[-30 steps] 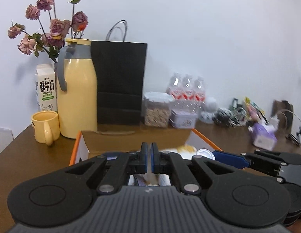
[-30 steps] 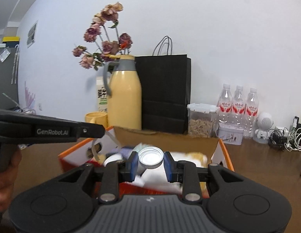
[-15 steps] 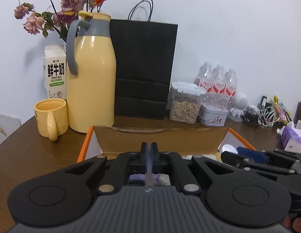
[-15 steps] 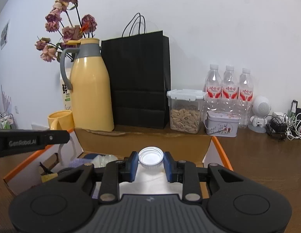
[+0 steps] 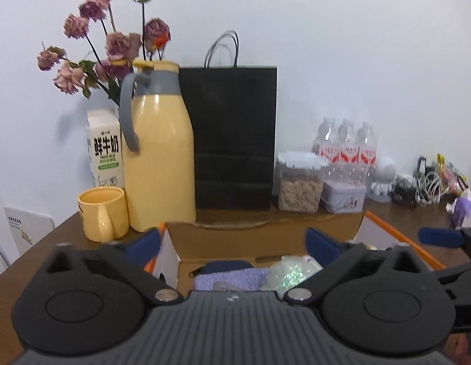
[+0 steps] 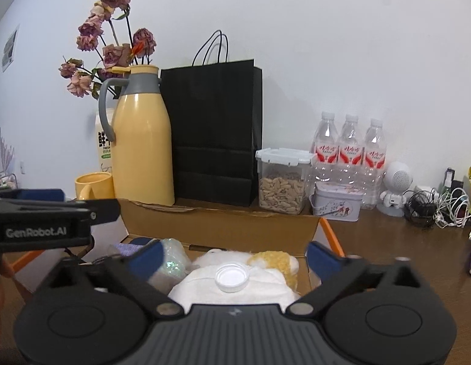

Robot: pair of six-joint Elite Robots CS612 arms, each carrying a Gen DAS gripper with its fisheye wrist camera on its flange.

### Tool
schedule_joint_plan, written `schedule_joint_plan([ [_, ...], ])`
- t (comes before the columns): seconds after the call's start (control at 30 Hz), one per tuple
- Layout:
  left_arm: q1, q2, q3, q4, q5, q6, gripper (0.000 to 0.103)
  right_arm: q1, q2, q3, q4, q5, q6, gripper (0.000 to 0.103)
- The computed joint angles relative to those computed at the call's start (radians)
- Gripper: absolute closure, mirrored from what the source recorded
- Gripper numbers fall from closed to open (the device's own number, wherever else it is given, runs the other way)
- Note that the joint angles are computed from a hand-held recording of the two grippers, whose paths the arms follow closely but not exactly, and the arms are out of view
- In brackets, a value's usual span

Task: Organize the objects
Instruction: 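Carry the white cap and plastic piece into the box and open both grippers, then lift both grippers out of the box back over the table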

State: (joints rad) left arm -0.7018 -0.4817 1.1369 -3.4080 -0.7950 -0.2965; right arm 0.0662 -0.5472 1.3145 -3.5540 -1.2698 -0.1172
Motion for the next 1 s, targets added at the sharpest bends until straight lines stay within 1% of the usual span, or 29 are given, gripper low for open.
schedule_joint_plan([
  [0.07,-0.003,0.001,-0.003,-0.006,0.013,0.009,0.0,-0.001,-0.003,0.005,-0.004,0.005,0.002,0.0],
  [0.3,-0.005,-0.003,0.002,-0.007,0.017,0.003,0.0,-0.001,-0.01,0.017,-0.023,0.004,-0.002,0.0],
  [0.47,-0.011,-0.011,0.021,-0.034,0.028,-0.003,0.0,-0.004,-0.018,0.033,-0.046,0.009,-0.001,0.0],
  [0.83,-0.029,-0.046,0.106,-0.081,0.022,0.004,0.0,-0.017,-0.052,0.114,-0.111,0.038,-0.036,0.0],
  [1.0,-0.041,-0.064,0.158,-0.072,0.02,-0.012,0.0,-0.022,-0.067,0.163,-0.136,0.046,-0.059,0.0],
])
